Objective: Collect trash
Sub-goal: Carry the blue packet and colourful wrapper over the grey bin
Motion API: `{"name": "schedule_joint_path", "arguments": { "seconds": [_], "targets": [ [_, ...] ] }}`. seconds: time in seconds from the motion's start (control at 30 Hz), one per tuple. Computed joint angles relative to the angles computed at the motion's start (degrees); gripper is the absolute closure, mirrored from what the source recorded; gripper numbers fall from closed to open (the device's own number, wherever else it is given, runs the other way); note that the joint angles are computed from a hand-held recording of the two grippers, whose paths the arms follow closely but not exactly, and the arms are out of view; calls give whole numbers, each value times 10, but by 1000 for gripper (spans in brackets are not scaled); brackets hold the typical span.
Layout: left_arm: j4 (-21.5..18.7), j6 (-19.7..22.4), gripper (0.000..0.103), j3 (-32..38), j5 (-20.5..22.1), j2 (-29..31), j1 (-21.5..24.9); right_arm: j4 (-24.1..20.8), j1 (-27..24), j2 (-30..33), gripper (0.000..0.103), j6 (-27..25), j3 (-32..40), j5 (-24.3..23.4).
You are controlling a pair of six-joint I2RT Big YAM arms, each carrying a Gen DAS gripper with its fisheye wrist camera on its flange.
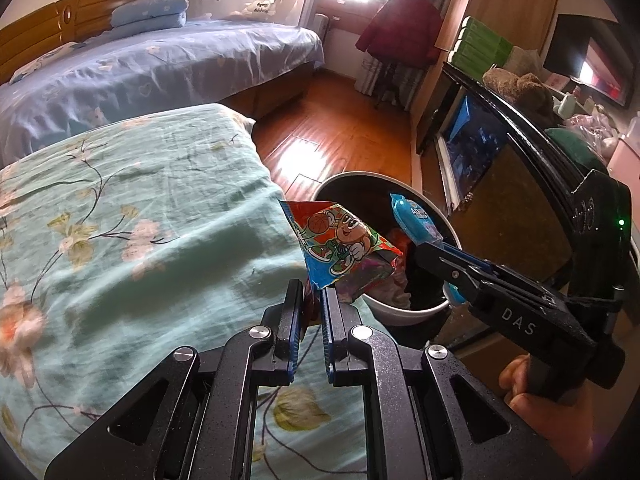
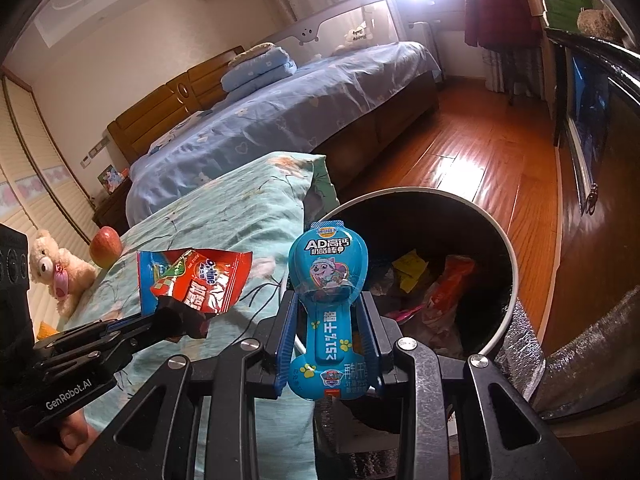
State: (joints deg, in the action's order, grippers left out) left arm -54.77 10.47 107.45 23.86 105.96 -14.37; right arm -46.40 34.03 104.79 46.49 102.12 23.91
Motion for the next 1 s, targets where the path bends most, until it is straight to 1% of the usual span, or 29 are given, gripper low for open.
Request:
{"name": "schedule_joint_path", "arguments": {
  "seconds": [1.0],
  "targets": [
    [-16, 1, 95, 26, -13, 25, -24, 6, -19, -17, 72, 11, -37, -4]
  ]
}}
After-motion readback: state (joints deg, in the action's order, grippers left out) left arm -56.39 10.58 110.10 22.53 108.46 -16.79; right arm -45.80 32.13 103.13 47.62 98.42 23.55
